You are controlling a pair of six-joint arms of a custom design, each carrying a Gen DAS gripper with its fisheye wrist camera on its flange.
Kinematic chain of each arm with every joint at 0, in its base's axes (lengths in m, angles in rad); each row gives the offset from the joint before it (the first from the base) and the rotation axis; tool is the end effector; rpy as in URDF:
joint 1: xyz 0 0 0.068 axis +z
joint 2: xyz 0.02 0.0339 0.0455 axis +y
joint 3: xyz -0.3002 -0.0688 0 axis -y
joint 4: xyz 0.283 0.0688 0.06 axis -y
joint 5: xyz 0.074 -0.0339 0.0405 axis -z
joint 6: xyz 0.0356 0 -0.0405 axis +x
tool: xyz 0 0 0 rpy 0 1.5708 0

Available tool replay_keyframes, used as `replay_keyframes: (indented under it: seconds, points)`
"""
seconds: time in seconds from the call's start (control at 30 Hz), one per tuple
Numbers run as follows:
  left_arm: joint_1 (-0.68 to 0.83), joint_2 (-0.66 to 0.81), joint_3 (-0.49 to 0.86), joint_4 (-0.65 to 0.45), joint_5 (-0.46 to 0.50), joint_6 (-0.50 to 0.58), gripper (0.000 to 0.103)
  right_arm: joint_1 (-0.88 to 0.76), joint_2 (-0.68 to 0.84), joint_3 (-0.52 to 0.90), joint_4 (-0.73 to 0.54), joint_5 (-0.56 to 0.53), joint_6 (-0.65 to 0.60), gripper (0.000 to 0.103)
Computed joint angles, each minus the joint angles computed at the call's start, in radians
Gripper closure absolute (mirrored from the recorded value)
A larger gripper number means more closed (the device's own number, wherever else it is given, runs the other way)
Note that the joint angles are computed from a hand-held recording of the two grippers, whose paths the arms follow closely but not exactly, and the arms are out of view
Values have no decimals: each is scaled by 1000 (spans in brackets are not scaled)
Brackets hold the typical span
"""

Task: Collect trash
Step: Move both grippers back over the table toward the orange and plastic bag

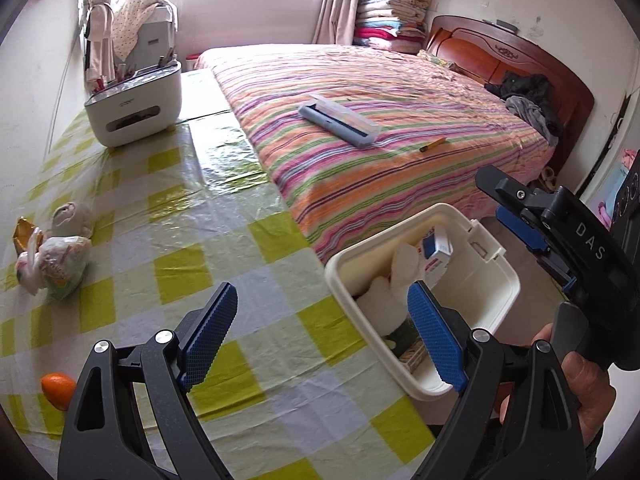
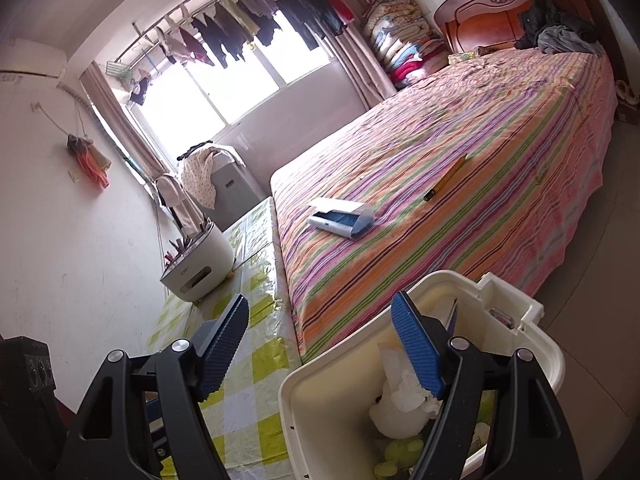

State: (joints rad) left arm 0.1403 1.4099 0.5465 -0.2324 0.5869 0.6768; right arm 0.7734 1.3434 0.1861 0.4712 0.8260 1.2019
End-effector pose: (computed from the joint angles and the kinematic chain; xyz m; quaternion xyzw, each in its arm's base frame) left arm 0.2491 0.0153 0.1415 0.3122 0.8791 -0.1685 0.3184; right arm 0.1592 0.1188 0.1088 0.3439 0.7723 0.1275 0.5187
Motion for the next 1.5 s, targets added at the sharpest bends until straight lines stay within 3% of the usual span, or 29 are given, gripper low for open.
replay_keyframes:
  seconds: [0.13, 0.3, 0.43, 0.6, 0.8, 1.03, 1.5]
  points:
    - [49, 24, 17, -2, -8, 36, 17, 7, 51, 47, -7, -22, -42, 31]
    - [174, 56, 16, 18, -17, 188, 17, 17, 121, 94, 7, -41, -78, 31]
    - [331, 127, 59, -22, 25, 322, 17, 33, 194, 175, -48, -65, -96, 31]
    - [480, 191, 142, -91, 119, 410, 17, 63, 288, 286, -124, -62, -129, 31]
    - [555, 280, 218, -34, 133, 386, 16, 69, 405, 401, -142, -107, -189, 31]
    - [598, 448, 380, -98, 82, 341, 16, 66, 495, 484, -94, -190, -225, 31]
    - [583, 617, 521, -105, 2, 252, 17, 79, 631, 657, -88, -274, -302, 31]
